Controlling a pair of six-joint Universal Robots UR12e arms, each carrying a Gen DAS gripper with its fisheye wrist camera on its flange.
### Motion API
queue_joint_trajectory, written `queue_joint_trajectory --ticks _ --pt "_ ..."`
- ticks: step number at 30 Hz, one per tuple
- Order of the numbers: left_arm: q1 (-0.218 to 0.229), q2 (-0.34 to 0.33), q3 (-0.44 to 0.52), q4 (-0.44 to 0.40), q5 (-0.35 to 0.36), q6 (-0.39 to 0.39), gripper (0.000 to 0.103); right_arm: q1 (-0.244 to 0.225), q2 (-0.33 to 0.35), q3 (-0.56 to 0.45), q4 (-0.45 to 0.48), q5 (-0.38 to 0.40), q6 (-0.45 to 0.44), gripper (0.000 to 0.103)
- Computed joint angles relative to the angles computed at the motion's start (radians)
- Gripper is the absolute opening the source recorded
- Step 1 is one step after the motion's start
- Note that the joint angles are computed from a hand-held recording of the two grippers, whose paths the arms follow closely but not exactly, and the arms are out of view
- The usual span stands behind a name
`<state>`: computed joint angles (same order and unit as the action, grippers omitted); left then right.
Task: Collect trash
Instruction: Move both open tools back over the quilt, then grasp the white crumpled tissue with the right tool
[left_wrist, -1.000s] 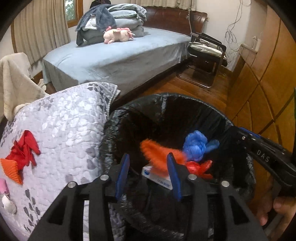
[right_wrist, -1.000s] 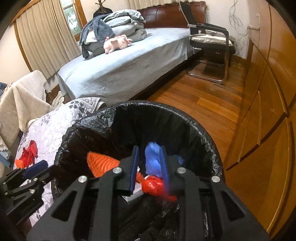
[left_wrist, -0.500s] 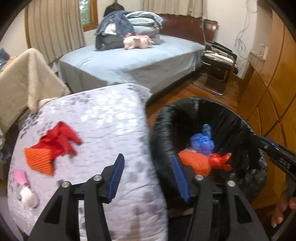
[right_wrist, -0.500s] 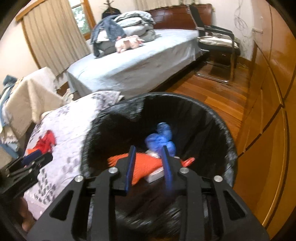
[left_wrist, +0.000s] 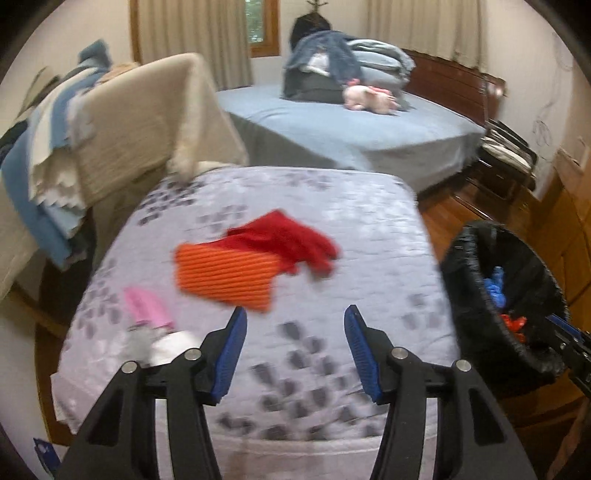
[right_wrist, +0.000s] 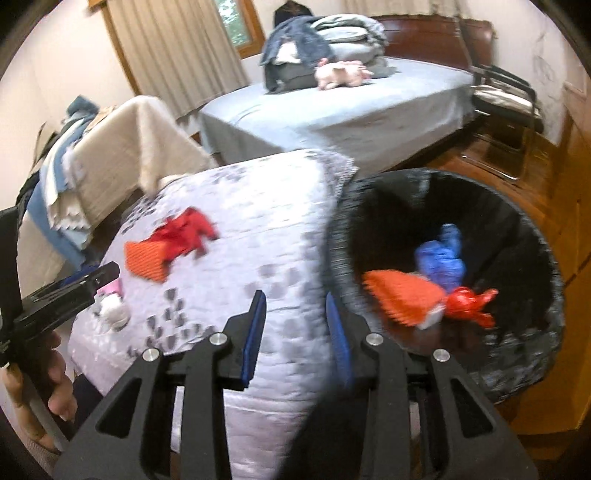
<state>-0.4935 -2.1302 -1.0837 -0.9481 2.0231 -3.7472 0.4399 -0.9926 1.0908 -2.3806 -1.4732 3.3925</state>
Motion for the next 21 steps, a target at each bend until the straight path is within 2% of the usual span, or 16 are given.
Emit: queue_joint_trajectory --ticks 10,21 --pt "0.044 0.161 -0.262 0.052 0.058 -0.054 0.055 0.087 0.092 -0.126 0.055 0.040 -0.048 0.036" --pt "0.092 0.260 -0.433 0.144 0.071 -0.009 0.055 0.152 0.177 -0.239 0.070 0.031 -0.054 0.039"
